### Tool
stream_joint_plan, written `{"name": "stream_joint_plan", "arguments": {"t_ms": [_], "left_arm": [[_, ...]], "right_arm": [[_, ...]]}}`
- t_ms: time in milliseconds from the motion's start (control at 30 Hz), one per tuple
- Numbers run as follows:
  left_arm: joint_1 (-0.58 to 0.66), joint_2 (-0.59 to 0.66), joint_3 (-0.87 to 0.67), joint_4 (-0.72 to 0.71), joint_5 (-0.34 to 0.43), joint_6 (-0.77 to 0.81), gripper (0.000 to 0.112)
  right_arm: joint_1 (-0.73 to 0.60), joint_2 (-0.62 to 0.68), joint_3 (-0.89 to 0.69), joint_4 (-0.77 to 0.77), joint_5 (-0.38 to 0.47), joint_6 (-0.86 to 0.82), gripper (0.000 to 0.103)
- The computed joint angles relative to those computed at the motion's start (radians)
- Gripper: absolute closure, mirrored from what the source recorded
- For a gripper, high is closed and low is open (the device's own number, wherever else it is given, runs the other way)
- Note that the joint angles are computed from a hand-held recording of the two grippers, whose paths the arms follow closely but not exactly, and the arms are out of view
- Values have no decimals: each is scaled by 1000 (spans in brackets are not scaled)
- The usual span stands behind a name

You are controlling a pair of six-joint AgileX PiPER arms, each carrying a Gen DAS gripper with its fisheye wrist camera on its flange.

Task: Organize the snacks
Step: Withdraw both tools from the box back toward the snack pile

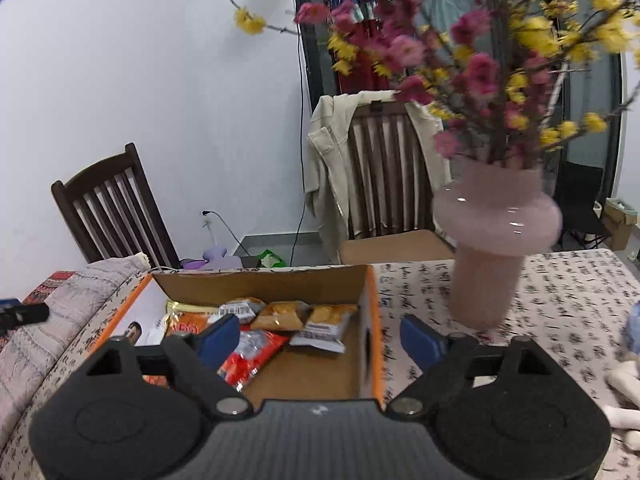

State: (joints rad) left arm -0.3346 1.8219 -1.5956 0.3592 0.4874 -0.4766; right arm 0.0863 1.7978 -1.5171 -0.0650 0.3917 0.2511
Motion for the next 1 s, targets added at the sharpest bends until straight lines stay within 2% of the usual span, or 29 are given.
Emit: {"name": "stream_joint_plan", "arguments": {"t_ms": [100,200,267,333,433,600,633,733,800,933,967,1000], "left_arm": [[-12,-124,164,0,-57,-2,12],[-53,-259,350,170,-95,-156,9],[-58,-346,462,139,-135,-135,9],[-81,-428,559,188,-127,-215,9],[-143,-558,729,455,-139,-515,9],[-385,-701,953,829,47,-1000,9],[-443,-719,991,875,92,-1079,9],[-648,-763,1094,954,267,-1287,9],[-768,-788,1150,960,354,-1366,9],[-951,-793,1225,946,511,-1442,9],[-965,-786,1233,938,527,-1448,9],[-969,-785,1241,927,528,-1450,9]], "right_arm": [[-7,-99,131,-13,-41,-7,13],[-1,-224,295,20,-108,-73,7],[15,-315,410,19,-151,-93,6],[49,-401,516,-140,-185,47,5],[105,-525,661,-440,-214,341,2],[229,-760,912,-907,-227,841,0],[280,-796,944,-991,-185,941,0],[565,-891,1037,-1196,74,1241,0],[765,-932,1114,-1308,234,1421,0],[1165,-946,1205,-1290,546,1602,0],[1265,-920,1217,-1270,630,1669,0],[1334,-904,1227,-1248,676,1721,0]]}}
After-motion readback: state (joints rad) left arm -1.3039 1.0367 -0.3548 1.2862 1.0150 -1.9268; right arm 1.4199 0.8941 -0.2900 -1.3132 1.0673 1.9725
